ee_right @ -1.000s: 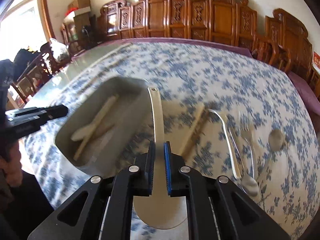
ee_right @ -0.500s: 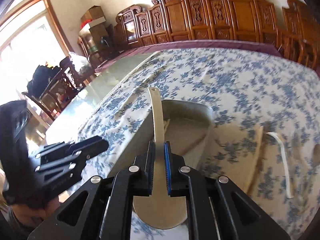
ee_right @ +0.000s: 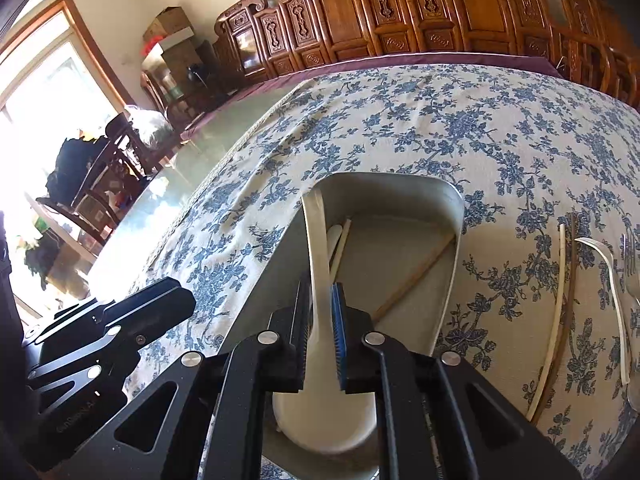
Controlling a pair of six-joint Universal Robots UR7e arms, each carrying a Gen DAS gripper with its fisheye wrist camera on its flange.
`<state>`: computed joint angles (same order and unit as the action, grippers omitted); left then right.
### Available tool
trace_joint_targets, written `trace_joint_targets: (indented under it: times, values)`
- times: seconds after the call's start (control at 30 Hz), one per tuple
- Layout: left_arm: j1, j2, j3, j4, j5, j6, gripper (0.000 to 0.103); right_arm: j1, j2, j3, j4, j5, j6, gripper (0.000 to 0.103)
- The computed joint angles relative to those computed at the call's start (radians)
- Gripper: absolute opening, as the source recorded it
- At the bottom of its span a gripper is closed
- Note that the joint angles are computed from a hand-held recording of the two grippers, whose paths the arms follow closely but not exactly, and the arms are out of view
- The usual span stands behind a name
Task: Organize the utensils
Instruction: 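Carry the large white spoon into the tray and open the right gripper, then grasp a wooden chopstick with the left gripper while the right gripper grasps the white plastic spatula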
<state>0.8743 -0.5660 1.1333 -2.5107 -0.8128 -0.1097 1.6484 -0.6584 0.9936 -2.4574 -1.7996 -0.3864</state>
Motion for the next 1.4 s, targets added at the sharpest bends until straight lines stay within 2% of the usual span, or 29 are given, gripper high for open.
trace_joint_targets:
  times: [0.17, 0.4, 0.57, 0.67, 0.83, 0.87, 0.93, 1.07, 1.17, 1.27, 1.3, 1.4]
  values:
    - [-0.001, 0.005, -0.003, -0.002, -0.009, 0.001, 0.014, -0.002, -0.043, 0.049, -0.045, -0.002, -0.065, 0.014]
    - [-0.014, 0.03, -0.02, -0.002, -0.03, 0.02, 0.017, -0.019, -0.146, 0.156, -0.135, -0.048, -0.186, 0.014]
    - [-0.028, 0.056, -0.036, -0.012, -0.039, 0.054, 0.042, -0.048, -0.205, 0.206, -0.193, -0.104, -0.247, 0.014]
    - [-0.039, 0.078, -0.058, -0.016, -0.061, 0.068, 0.049, -0.074, -0.233, 0.216, -0.205, -0.118, -0.243, 0.014]
    - [-0.052, 0.11, -0.088, 0.004, -0.08, 0.077, 0.053, -0.11, -0.244, 0.211, -0.232, -0.145, -0.239, 0.014]
    - [-0.054, 0.116, -0.093, 0.009, -0.081, 0.079, 0.059, -0.111, -0.242, 0.21, -0.236, -0.148, -0.236, 0.014]
    - [-0.059, 0.123, -0.095, 0.002, -0.082, 0.092, 0.065, -0.122, -0.241, 0.211, -0.247, -0.145, -0.236, 0.014]
    - [-0.061, 0.137, -0.108, 0.009, -0.085, 0.096, 0.067, -0.144, -0.224, 0.208, -0.267, -0.151, -0.255, 0.014]
    - [-0.062, 0.149, -0.121, 0.034, -0.087, 0.091, 0.067, -0.161, -0.216, 0.191, -0.223, -0.135, -0.242, 0.014]
    - [-0.066, 0.157, -0.127, 0.041, -0.091, 0.092, 0.067, -0.16, -0.203, 0.189, -0.245, -0.15, -0.287, 0.014]
    - [-0.067, 0.162, -0.132, 0.046, -0.094, 0.094, 0.067, -0.163, -0.197, 0.182, -0.24, -0.148, -0.29, 0.019]
    - [-0.069, 0.177, -0.15, 0.066, -0.093, 0.096, 0.067, -0.166, -0.186, 0.164, -0.22, -0.151, -0.281, 0.02]
